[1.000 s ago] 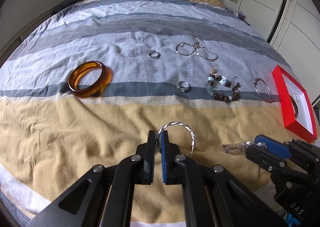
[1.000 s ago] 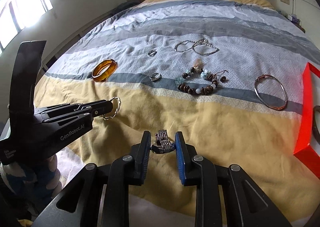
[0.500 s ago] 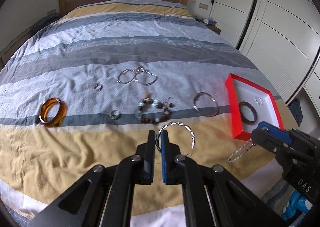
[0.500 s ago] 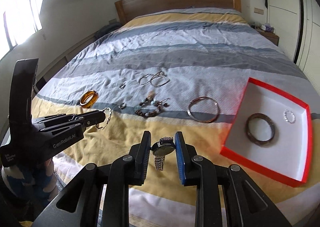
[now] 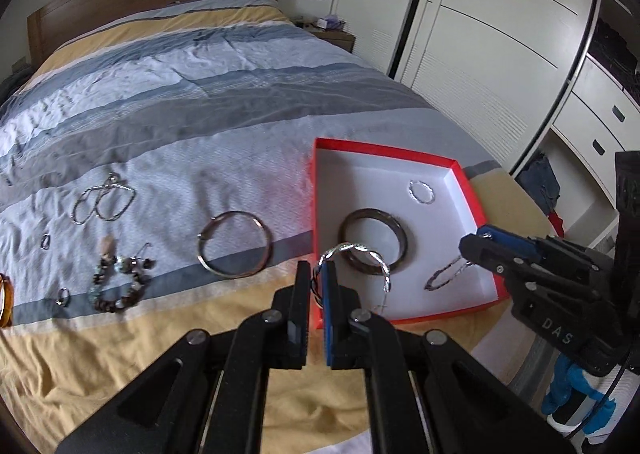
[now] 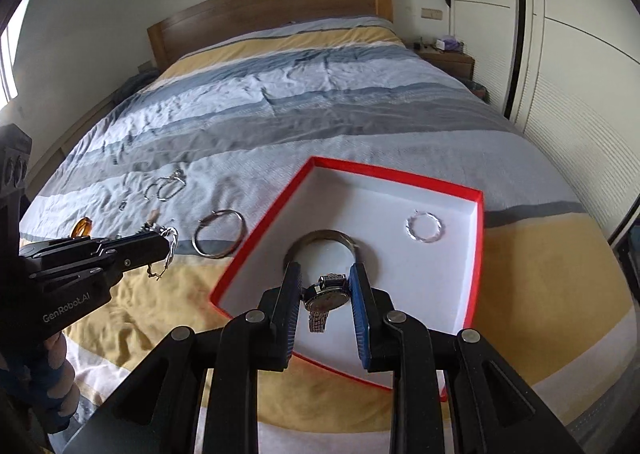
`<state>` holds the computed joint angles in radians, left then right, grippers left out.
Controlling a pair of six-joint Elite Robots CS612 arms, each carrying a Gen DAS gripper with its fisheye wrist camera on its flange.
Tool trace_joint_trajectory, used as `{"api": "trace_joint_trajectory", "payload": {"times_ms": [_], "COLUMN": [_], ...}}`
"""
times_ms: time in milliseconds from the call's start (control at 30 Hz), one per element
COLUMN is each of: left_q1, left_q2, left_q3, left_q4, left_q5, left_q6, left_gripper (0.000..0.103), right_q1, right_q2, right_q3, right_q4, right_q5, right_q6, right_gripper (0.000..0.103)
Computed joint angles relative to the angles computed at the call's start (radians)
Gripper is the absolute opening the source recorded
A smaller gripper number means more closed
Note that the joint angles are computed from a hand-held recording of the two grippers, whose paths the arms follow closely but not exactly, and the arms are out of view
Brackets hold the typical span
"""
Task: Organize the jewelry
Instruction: 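Drop the hoop into the red box with the left tool while the right tool drops the watch there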
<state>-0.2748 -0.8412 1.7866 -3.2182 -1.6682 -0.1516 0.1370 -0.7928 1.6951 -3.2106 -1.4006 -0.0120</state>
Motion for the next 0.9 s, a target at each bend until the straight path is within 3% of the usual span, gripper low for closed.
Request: {"api": "trace_joint_trajectory", "payload": {"times_ms": [167, 400, 667, 900], "left_q1": [-0.023, -0.029, -0.021, -0.011], "left_q2": [0.043, 0.084, 0.093, 0.071], "left_q3": [-0.046, -0.083, -0.096, -0.072], "left_q4": [0.064, 0.143, 0.168, 0.133], "left_q5": [-0.022, -0.015, -0.033, -0.067], "left_q6": [0.013, 0.013, -0.004, -0.010], "left_gripper": [0.005, 0.005, 0.006, 0.011], "right_q1": [-0.016, -0.021, -0.020, -0.018], "right_q2": [0.031, 0.057, 0.059, 0.035], "right_q3": [-0.005, -0.013, -0.008, 0.023], "right_q4": [0.038, 0.064, 0.078, 0.045], "right_q5": [-0.005, -0.014, -0.043, -0.068], "right_q6": [0.006, 0.016, 0.014, 0.026], "right_gripper": [0.024, 0.024, 0.025, 0.026]}}
